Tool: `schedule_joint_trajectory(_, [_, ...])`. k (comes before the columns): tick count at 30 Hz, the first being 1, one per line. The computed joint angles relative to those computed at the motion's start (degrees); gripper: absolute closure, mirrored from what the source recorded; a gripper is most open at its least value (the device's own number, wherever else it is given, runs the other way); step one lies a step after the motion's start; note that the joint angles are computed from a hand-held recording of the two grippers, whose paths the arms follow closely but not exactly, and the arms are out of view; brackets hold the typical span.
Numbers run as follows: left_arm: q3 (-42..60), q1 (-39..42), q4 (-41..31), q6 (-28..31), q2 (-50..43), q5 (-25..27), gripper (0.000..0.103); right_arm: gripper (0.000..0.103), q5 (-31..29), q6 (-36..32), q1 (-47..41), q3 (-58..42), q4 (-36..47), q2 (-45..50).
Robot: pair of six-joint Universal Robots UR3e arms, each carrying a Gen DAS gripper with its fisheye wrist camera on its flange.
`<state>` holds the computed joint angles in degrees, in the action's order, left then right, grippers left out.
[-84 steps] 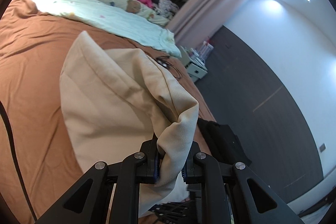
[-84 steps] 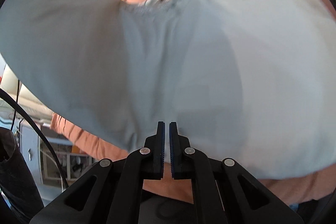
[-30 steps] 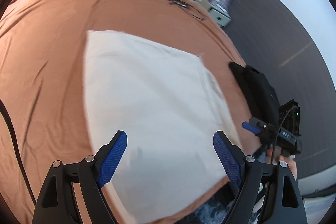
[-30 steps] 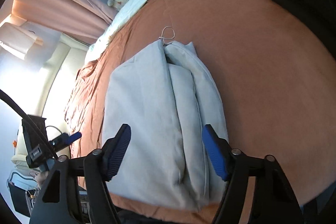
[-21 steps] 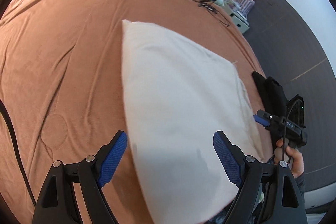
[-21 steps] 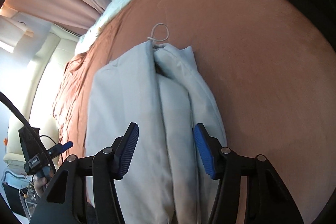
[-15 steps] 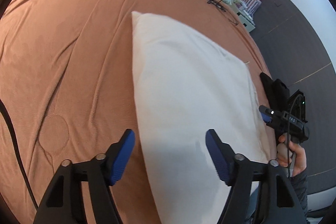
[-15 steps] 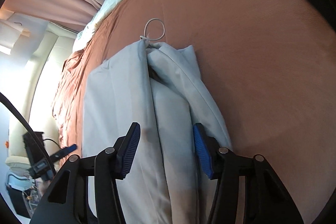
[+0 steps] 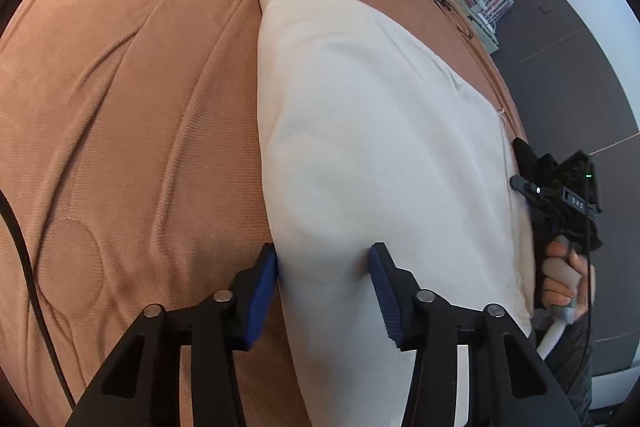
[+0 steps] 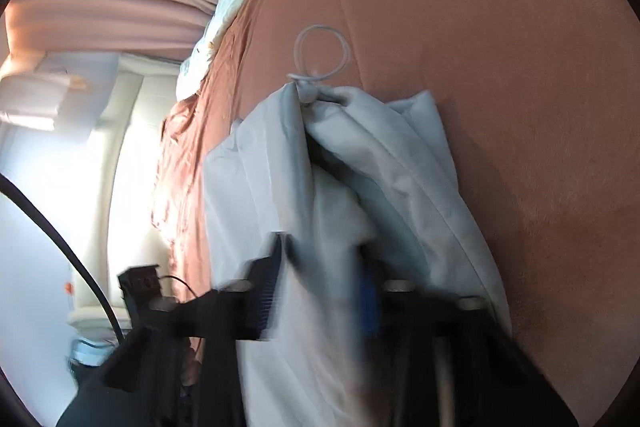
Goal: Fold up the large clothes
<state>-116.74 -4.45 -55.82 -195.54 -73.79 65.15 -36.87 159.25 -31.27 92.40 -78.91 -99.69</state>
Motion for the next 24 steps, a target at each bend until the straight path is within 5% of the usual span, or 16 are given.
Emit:
schedule_joint_trajectory(5, [1.61,-1.58,-1.14,-0.31,0.86,1.76,0.071,0.097,-2.16,0.52,2.96,-2.08,-2.37,-6.31])
schedule_joint_trajectory(12, [2.64,-2.88,-3.72,-0.06,3.01,3.52,0.073,0.097,-6.92,1.93,7.37,-2.64,-10.97,-14.74])
schedule_joint_trajectory(14, [2.63,-2.86,-3.85,-0.06,3.30,3.31,0.073,0.091,-15.08,8.14,10.12,-1.89,-16.12,-13.50])
schedule_joint_trajectory(18, [4.59,-4.80,-3.19,-0.78,0.81,4.62,0.073,0.072,-21.69,11.38,10.35,3.45,-17.92,-13.23])
schedule_joint_trajectory(21, [5.90,-5.93,-2.94,-1.24,-0.74,6.01,0.073,0.048,-17.64,7.40,3.70,9.04,-12.67,-18.24])
schedule_joint_trajectory(24, [6.07,-6.32,-2.36,-1.80,-1.31,6.22,0.072,0.047,-14.63,2.34,-0.78,10.89,-4.99,-22.23])
